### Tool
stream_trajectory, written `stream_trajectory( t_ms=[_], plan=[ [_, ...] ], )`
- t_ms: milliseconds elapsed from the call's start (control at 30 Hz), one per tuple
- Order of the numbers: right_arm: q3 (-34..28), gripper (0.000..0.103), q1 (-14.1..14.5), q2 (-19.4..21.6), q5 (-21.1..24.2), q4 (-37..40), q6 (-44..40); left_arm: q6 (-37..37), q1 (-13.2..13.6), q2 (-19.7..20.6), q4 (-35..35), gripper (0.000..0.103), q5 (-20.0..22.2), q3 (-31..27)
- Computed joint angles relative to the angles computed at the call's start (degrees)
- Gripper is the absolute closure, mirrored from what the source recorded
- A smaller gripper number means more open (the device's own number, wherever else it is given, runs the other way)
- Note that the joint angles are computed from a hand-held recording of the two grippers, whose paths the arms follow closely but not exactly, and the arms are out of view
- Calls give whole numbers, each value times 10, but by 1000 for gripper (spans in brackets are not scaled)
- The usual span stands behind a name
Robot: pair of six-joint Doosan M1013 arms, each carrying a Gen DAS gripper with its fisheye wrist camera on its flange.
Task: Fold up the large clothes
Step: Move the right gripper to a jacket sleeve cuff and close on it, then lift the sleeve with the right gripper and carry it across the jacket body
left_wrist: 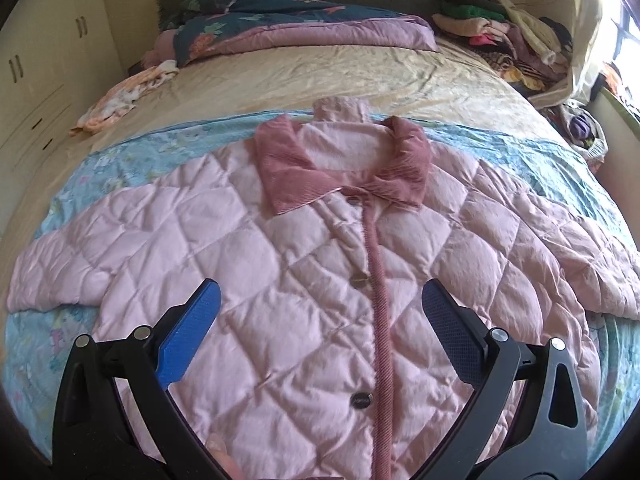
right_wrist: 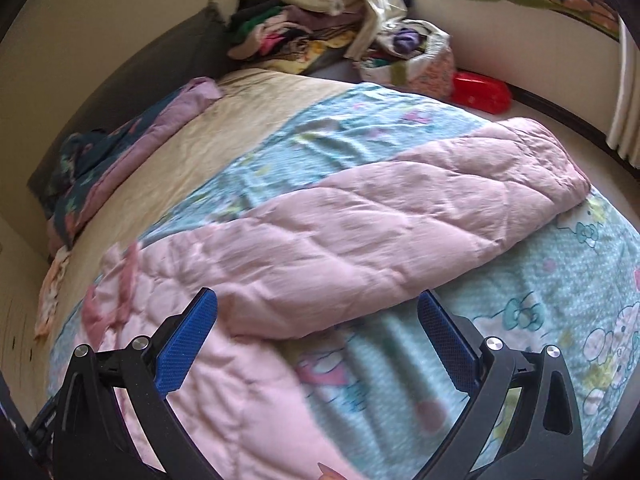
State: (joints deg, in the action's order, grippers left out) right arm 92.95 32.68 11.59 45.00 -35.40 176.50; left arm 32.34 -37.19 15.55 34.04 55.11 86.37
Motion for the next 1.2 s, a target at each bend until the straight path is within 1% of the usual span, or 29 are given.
stream_trajectory(
  t_ms=[133,300,433,500,633,700,800,867,967,1033,1067,1100,1133,1200],
  plan=[
    [18,4,-24,-3,-4,10,41,26,4,14,-21,9,-3,-12],
    [39,4,-51,-5,-3,18,101,36,8,28,-34,9,-1,-22],
    [57,4,-77,-9,-19,48,132,39,11,36,-44,9,2,-26],
    [59,4,-84,-8,-12,42,146,42,13,39,-48,9,2,-27],
    [69,4,-102,-9,-17,49,166,53,18,44,-59,9,3,-30],
    [72,7,-110,-8,-18,50,180,51,20,46,-57,9,6,-31],
    [80,15,-122,-8,-25,45,204,50,26,51,-57,9,10,-35],
    [83,23,-125,-8,-20,28,226,49,27,53,-55,9,14,-37],
    [90,44,-129,-11,-28,8,269,47,30,52,-54,9,13,-36],
    [97,71,-127,-17,-41,-15,296,42,32,49,-52,9,9,-34],
    [96,74,-122,-20,-38,-40,307,38,32,48,-48,9,9,-33],
    [93,81,-115,-21,-30,-67,314,36,31,46,-45,9,8,-33],
    [90,85,-109,-23,-24,-87,315,36,31,44,-42,9,7,-32],
    [81,87,-96,-27,-18,-129,309,38,29,41,-40,9,4,-30]
  ],
)
